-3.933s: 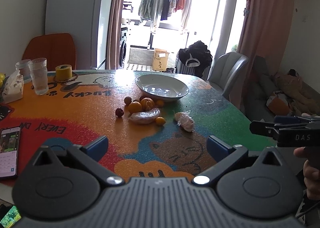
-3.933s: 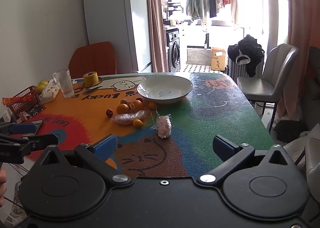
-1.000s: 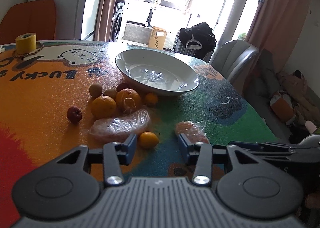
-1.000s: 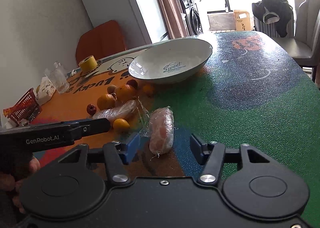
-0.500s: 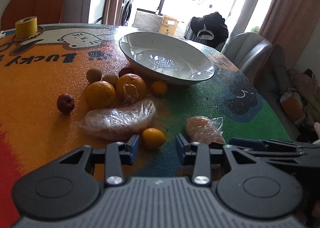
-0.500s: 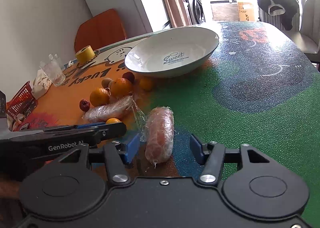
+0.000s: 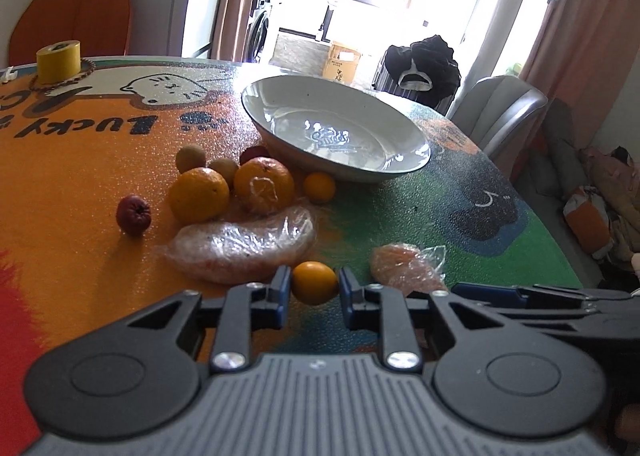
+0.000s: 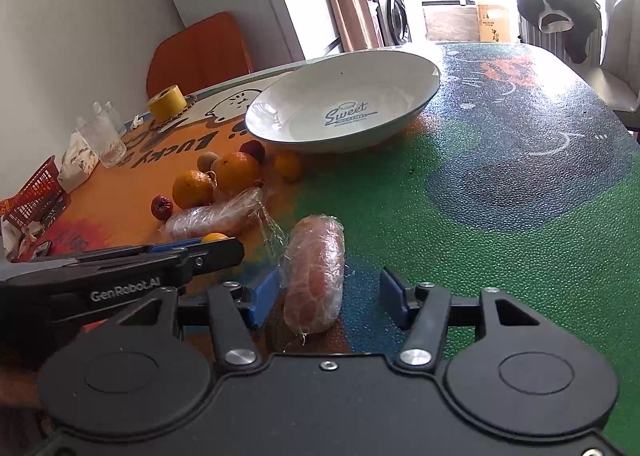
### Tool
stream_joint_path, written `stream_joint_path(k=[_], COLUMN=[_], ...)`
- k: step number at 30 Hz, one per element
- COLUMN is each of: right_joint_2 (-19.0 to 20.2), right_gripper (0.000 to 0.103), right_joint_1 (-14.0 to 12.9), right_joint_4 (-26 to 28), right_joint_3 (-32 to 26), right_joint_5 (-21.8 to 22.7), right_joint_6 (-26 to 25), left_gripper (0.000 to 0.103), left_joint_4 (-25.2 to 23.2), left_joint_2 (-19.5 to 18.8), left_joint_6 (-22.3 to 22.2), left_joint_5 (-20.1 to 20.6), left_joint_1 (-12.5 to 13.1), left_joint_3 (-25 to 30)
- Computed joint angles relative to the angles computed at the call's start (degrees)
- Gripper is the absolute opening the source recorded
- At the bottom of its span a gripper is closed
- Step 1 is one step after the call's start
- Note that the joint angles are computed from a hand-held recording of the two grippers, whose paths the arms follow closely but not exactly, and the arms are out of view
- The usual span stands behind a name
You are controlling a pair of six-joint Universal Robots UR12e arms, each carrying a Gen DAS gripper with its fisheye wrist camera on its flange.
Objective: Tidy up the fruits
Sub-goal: 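Close right tool on the wrapped fruit while left tool closes on the kumquat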
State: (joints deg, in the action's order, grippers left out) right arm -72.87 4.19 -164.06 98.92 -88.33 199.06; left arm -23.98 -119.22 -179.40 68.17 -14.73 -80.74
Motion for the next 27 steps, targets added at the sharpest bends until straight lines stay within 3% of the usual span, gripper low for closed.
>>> stream_joint_path(k=[6,13,14,15,17,27], right_joint_2=[0.7,1.9,2.1,2.3,2.6,1.8], right_gripper=[0.057,0.057,0.052,0.041,0.033,0.023], right_joint_1=[0.6,2.4,2.7,3.1,3.4,2.3], right_joint_4=[0.5,3.1,3.7,4.1,4.3,1.6], right_joint_3=[-1.0,-3.1,-3.5,-3.9,-4.2,-3.1], right_joint_5=[-1.0,-5.6,-7.0,-8.3,-9.7,-6.7], right_joint_6=[-0.9,-4.4,-5.3,-6.2,-7.1,-3.7], left_gripper=[0.024,0.024,0.024,0.024,0.024,0.024], left_joint_4=[1.3,2.5,2.6,2.8,2.9,4.5], left_joint_2=[0.9,1.6,1.6,1.7,1.7,1.9], left_joint_6=[-0.9,-1.3,-1.3,-1.4,-1.6,-1.8], left_joint_5=[-1.5,-3.1,-3.2,-3.3,-3.7,-6.1], left_joint_1=[0.9,1.7,1.8,1.8,2.0,2.9], left_joint_3=[-0.8,-1.4,-1.4,-1.6,-1.7,-1.9])
